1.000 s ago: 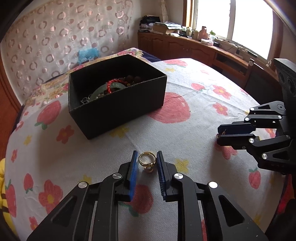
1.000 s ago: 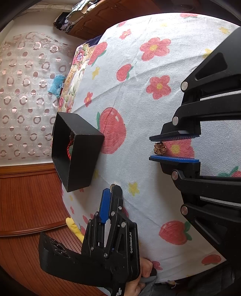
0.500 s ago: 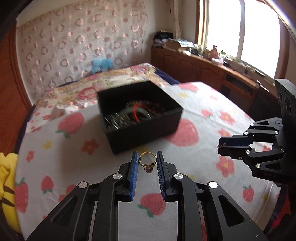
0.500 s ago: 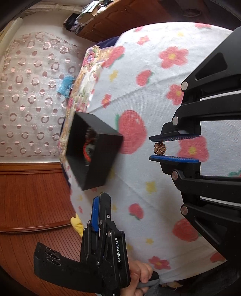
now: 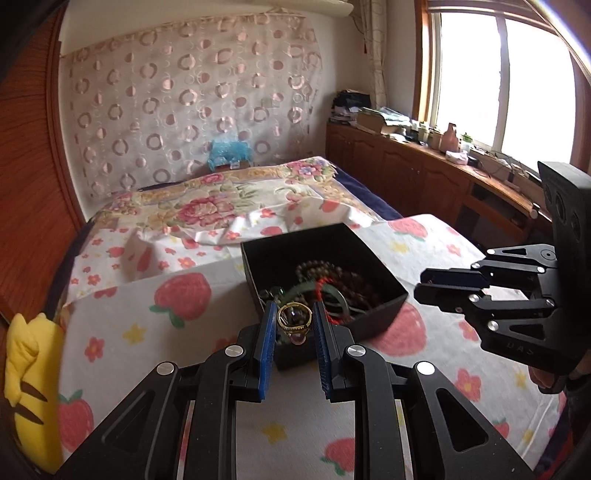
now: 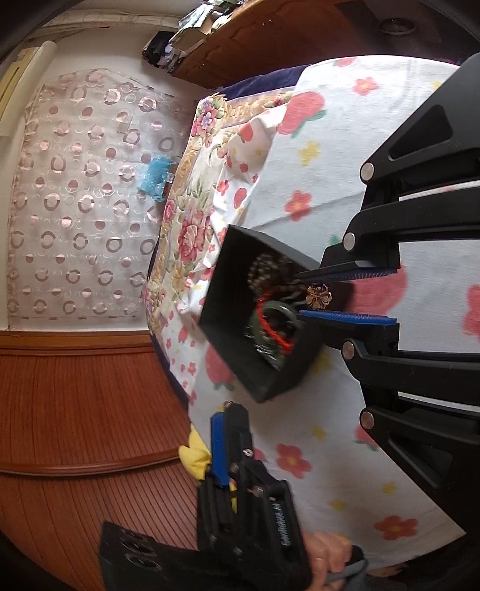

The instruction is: Organize jewelry

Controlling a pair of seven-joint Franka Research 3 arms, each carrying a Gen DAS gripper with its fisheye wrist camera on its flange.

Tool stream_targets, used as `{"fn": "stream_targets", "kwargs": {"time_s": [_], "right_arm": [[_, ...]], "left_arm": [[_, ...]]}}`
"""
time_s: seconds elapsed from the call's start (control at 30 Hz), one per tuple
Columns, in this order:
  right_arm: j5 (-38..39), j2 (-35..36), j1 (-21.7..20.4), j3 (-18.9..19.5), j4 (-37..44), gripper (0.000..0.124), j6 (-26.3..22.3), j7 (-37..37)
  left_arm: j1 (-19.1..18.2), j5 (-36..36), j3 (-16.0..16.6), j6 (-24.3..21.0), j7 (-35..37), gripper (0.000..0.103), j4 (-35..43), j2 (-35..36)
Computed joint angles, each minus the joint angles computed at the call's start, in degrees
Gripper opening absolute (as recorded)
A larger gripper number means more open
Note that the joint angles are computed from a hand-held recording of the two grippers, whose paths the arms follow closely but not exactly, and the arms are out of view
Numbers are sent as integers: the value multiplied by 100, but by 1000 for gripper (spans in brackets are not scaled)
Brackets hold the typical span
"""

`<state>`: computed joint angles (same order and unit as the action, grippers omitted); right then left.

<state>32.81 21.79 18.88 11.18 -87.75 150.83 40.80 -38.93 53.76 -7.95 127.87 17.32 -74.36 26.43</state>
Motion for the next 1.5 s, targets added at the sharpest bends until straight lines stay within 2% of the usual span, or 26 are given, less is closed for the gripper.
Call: {"fn": "stream_targets", "kwargs": {"time_s": [0.2,0.43,0.5,0.53,0.57,0.77,1.03,1.1,1.17,1.23,1.3,1.37,1.4,1.47,1.5], "right_arm": [[-457,687,185,-161,1094,17,-396,718],[-531,1117,148,-54,1790,17,-815,970],[-646,1143,215,-104,1841,21,-759,1044],[-657,1160,213,-94,1879,31,-770,1056],[-629,1144,189,-67,1856,35,-752,1038],[-505,1042,82,-27,1700,35,-638,1011],[-316,706,-41,4,1097,35,-338,828],[-167,585,-118,66,896,35,-263,667],[-5,457,-180,107,693,35,-182,515],[141,345,-222,125,513,35,-78,383],[303,219,-259,136,313,35,29,283],[423,120,-272,123,175,35,117,241],[474,63,-272,115,89,35,182,222],[508,-52,-240,79,-86,50,351,214],[536,-118,-223,76,-196,56,476,189]], "left_arm": [[88,-104,40,53,58,19,114,87],[156,-271,67,80,70,19,174,170],[178,-321,80,106,47,19,191,189],[175,-331,85,116,24,19,192,192],[190,-350,91,157,-1,19,194,194],[172,-390,138,122,105,19,431,328],[61,-535,303,-118,397,19,1239,786],[23,-550,345,-100,383,25,1267,800],[-3,-544,378,-57,377,45,1298,814],[-55,-503,411,-112,379,51,1285,801],[-115,-470,430,-254,392,62,1313,803],[-159,-351,455,-214,224,76,1090,655],[-166,-269,454,-142,97,79,898,535],[-181,-107,425,-90,-152,90,613,348],[-214,-45,404,-232,-229,92,580,304]]}}
